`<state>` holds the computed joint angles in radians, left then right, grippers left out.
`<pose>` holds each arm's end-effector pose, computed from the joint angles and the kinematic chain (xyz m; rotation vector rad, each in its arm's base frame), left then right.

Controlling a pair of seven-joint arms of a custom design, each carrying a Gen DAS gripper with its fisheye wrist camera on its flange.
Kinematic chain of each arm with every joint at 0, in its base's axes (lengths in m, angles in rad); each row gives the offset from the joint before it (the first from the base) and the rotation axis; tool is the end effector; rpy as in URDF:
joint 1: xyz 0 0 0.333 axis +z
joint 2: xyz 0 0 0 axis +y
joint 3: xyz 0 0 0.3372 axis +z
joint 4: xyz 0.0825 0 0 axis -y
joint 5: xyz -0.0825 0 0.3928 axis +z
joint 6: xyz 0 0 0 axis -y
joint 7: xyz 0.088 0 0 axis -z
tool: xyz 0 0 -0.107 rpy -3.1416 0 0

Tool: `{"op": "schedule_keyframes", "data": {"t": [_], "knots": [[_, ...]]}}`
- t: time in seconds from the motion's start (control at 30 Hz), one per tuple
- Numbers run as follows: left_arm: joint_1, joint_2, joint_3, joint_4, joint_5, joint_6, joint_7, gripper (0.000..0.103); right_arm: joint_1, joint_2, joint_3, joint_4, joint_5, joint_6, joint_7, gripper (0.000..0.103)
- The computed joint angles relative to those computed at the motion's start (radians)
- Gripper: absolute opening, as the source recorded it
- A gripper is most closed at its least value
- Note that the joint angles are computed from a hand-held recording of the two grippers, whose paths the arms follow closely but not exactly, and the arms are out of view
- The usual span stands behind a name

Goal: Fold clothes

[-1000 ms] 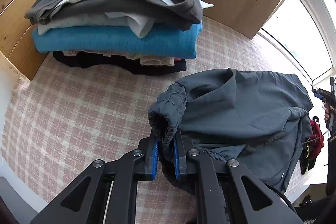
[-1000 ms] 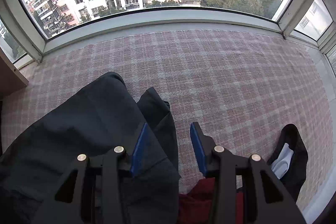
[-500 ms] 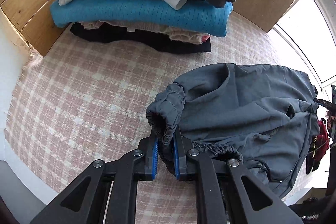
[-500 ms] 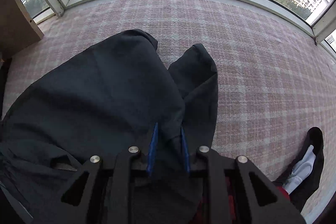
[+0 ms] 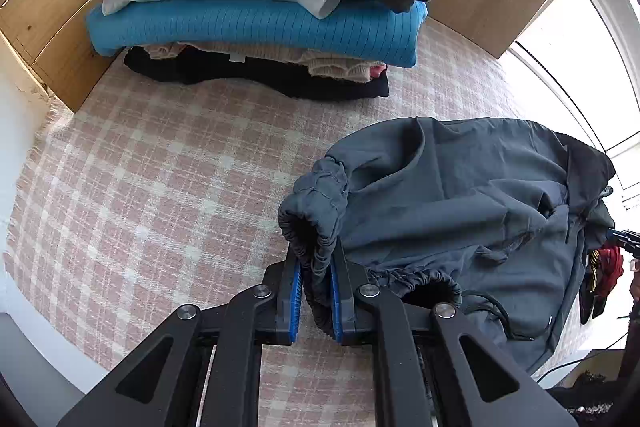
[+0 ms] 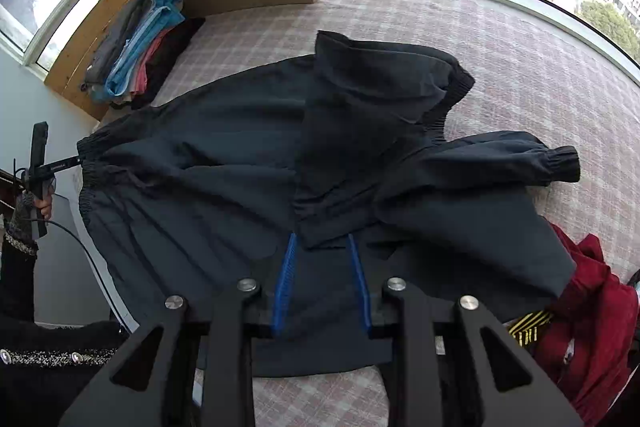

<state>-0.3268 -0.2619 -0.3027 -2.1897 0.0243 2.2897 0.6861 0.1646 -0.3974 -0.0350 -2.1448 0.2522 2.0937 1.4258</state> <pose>0.4075 -0.3102 0.5448 -2.3490 1.8464 -0.5233 0.4610 0.0697 0.6188 -2.0940 1.7355 -0.0937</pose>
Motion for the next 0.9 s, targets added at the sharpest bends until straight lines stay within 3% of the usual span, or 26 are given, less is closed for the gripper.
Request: {"op": "schedule_keyframes", "data": {"t": [0.03, 0.13, 0.23, 0.3, 0.37, 0.53, 0.63, 0.73, 0.77, 0.83, 0.87, 0.9], "knots": [[-0.001, 0.0, 0.0, 0.0, -0.002, -0.001, 0.002, 0.011, -0.031, 0.008, 0.007, 0.001, -0.054, 0.028, 0.031, 0.05], [-0.002, -0.003, 0.001, 0.002, -0.006, -0.004, 0.006, 0.011, -0.105, 0.069, 0.019, 0.041, -0.19, 0.044, 0.131, 0.051], [-0.001, -0.004, 0.002, 0.001, -0.009, -0.007, 0.003, 0.011, -0.081, 0.132, -0.04, 0.108, -0.055, 0.065, 0.093, 0.051], [0.0, 0.002, 0.001, 0.009, -0.007, -0.015, 0.001, 0.011, -0.067, 0.18, -0.04, 0.166, -0.012, 0.107, 0.031, 0.052], [0.001, 0.01, -0.001, 0.019, -0.001, -0.025, -0.002, 0.011, -0.045, 0.267, -0.038, 0.26, 0.041, 0.075, -0.071, 0.063], [-0.001, 0.012, -0.003, 0.023, 0.002, -0.03, -0.015, 0.011, -0.027, 0.47, 0.027, 0.426, -0.083, -0.059, -0.075, 0.064], [-0.003, 0.009, 0.0, 0.02, -0.004, -0.033, -0.016, 0.011, -0.02, 0.49, 0.038, 0.411, -0.139, -0.072, -0.087, 0.064], [-0.003, 0.01, 0.003, 0.019, -0.011, -0.037, -0.011, 0.011, -0.015, 0.473, 0.043, 0.343, -0.166, -0.024, -0.079, 0.065], [-0.002, 0.011, 0.004, 0.019, -0.012, -0.039, -0.01, 0.011, -0.009, 0.445, 0.049, 0.297, -0.181, 0.035, -0.1, 0.062], [-0.002, 0.015, 0.003, 0.023, -0.011, -0.043, -0.009, 0.011, -0.015, 0.426, 0.045, 0.284, -0.122, 0.032, -0.131, 0.025], [-0.002, 0.016, 0.002, 0.026, -0.01, -0.045, -0.008, 0.011, -0.018, 0.418, 0.042, 0.283, -0.09, 0.023, -0.145, 0.024], [-0.002, 0.019, 0.002, 0.03, -0.009, -0.048, -0.007, 0.011, -0.026, 0.402, 0.035, 0.277, -0.077, 0.028, -0.138, 0.013]]}}
